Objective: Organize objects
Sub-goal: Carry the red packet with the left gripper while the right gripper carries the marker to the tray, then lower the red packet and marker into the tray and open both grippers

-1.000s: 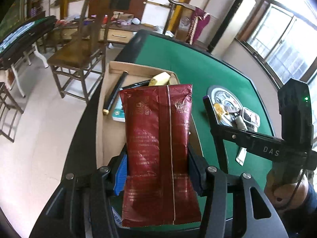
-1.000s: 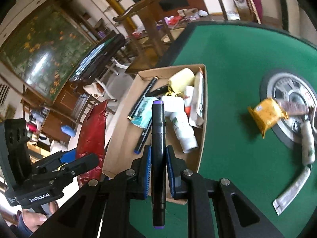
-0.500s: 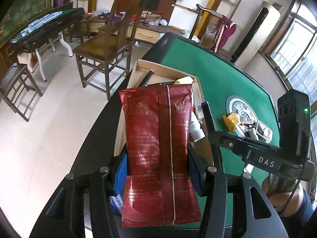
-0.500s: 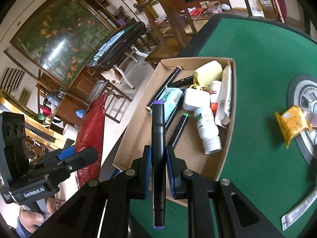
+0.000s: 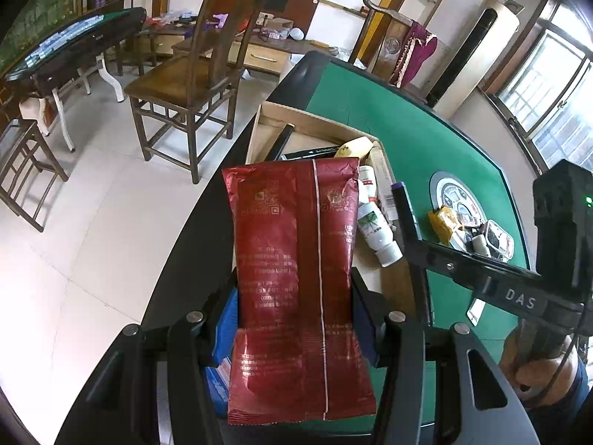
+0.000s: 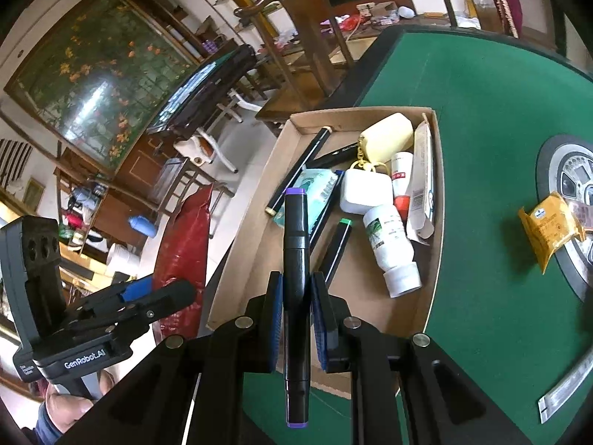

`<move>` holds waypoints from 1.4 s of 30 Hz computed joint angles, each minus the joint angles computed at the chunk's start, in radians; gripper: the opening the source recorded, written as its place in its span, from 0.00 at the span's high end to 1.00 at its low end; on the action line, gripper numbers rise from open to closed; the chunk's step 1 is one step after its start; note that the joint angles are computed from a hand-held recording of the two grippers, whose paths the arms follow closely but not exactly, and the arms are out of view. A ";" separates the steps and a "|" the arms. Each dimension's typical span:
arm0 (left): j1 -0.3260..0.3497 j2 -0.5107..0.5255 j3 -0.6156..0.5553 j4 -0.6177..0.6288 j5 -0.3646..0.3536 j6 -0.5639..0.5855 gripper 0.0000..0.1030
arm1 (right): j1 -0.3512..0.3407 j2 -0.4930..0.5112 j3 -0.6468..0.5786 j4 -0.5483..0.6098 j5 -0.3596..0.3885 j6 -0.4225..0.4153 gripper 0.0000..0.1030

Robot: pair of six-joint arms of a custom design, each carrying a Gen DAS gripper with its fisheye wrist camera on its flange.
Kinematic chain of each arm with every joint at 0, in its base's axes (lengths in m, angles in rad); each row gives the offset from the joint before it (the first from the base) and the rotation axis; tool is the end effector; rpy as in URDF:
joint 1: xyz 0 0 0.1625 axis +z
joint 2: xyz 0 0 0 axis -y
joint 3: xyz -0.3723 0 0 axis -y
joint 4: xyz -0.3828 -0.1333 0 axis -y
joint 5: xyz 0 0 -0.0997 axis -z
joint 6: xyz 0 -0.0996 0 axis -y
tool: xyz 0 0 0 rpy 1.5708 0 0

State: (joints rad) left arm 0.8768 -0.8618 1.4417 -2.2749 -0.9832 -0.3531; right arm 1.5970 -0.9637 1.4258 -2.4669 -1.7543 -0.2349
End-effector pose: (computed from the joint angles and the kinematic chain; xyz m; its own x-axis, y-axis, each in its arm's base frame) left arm -0.2848 -0.6370 0.1654 -0.8610 0.1862 -0.4733 0.3591 0.8815 -0.3065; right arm 0.1331 -0.6834 0.2507 -0.9523 -0.1615 0.2589 -0.2523 0.8939 -0.3704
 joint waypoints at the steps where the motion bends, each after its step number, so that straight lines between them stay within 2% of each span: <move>1: 0.005 0.006 -0.009 0.002 -0.007 0.009 0.50 | 0.000 0.005 -0.005 -0.002 -0.005 0.008 0.84; 7: 0.032 0.081 -0.130 0.043 -0.040 0.088 0.50 | -0.005 0.048 -0.059 -0.009 -0.032 0.074 0.84; 13: 0.073 0.211 -0.326 0.140 -0.070 0.162 0.50 | 0.000 0.107 -0.131 -0.001 -0.065 0.126 0.84; 17: 0.103 0.300 -0.470 0.210 -0.091 0.187 0.50 | 0.013 0.153 -0.182 -0.008 -0.108 0.124 0.84; 23: 0.126 0.396 -0.620 0.272 -0.117 0.227 0.50 | 0.018 0.234 -0.289 0.019 -0.152 0.139 0.84; 35: 0.159 0.520 -0.834 0.360 -0.146 0.255 0.49 | 0.018 0.359 -0.479 0.071 -0.197 0.172 0.84; 42: 0.174 0.574 -0.926 0.382 -0.165 0.247 0.49 | 0.006 0.410 -0.583 0.135 -0.169 0.226 0.83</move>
